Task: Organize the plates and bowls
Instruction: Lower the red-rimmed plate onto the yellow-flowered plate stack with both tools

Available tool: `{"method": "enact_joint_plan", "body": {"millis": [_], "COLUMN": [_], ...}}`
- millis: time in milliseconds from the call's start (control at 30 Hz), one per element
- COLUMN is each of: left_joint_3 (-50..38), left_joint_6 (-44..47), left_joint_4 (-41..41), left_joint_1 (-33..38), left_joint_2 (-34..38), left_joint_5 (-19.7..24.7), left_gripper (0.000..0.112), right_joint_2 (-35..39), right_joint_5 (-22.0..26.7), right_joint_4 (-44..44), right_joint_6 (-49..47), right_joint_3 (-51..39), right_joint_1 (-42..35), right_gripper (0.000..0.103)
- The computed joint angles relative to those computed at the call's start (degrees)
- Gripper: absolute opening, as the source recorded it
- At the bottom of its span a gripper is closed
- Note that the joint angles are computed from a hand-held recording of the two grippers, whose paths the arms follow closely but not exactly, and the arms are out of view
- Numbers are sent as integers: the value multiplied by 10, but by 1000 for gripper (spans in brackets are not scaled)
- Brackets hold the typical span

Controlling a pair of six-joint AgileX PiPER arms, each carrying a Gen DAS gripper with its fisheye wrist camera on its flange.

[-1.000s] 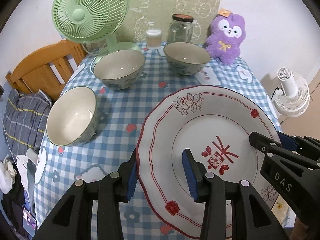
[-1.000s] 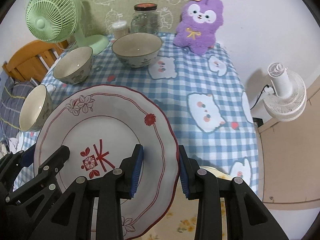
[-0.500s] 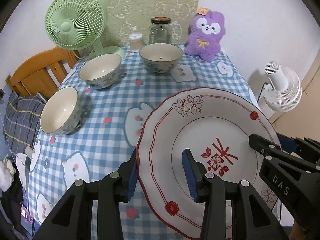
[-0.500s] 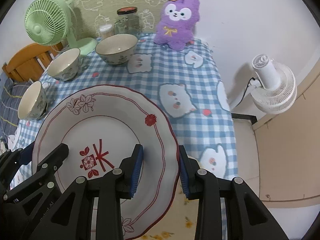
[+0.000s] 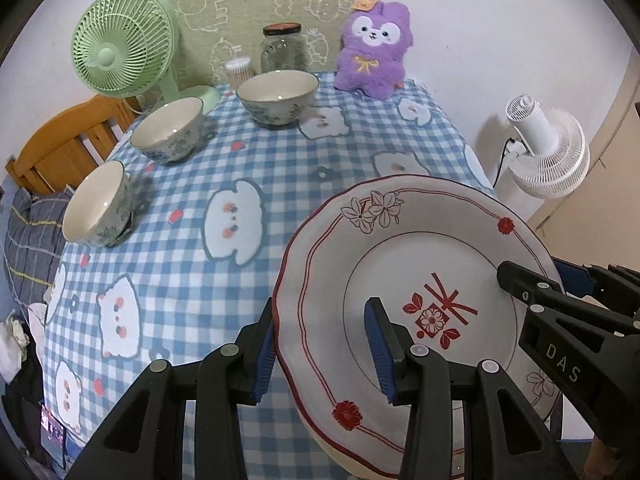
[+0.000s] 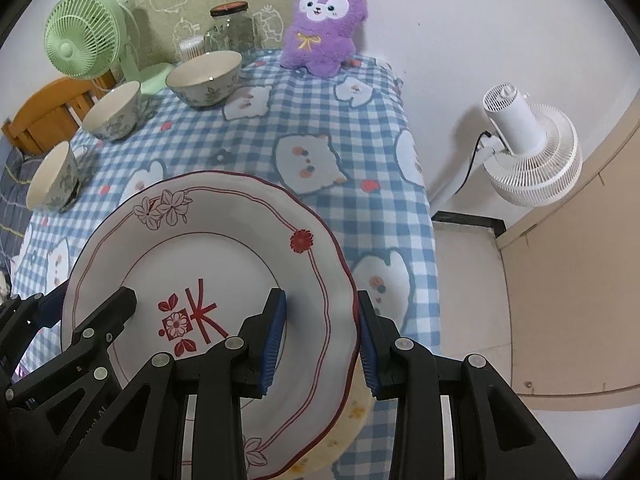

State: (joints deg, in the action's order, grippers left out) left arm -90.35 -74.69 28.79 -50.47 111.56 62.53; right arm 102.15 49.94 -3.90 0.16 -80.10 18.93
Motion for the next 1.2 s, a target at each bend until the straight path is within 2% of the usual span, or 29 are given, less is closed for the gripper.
{"method": "enact_joint_plan", "body": {"millis": [500,933,1200], "left_joint_3": [-1,-1,-7], "left_joint_6": [-46,-56,-62], "left_joint_4": [-19,-22,-10], "left_joint_1": [-26,-29,-32], "left_joint_2": [40,58,64], "left_joint_5": [2,-8,2], "left_gripper": [42,42,42], "right_joint_2": [5,17,15], "right_joint_5": [-31,-41,-48], "right_joint_4": [22,25,19], "right_joint_6": [-51,-67,-61], "right_joint_3": [64,74,79], "right_joint_1": [-25,-32,-30], "right_gripper": [37,37,37]}}
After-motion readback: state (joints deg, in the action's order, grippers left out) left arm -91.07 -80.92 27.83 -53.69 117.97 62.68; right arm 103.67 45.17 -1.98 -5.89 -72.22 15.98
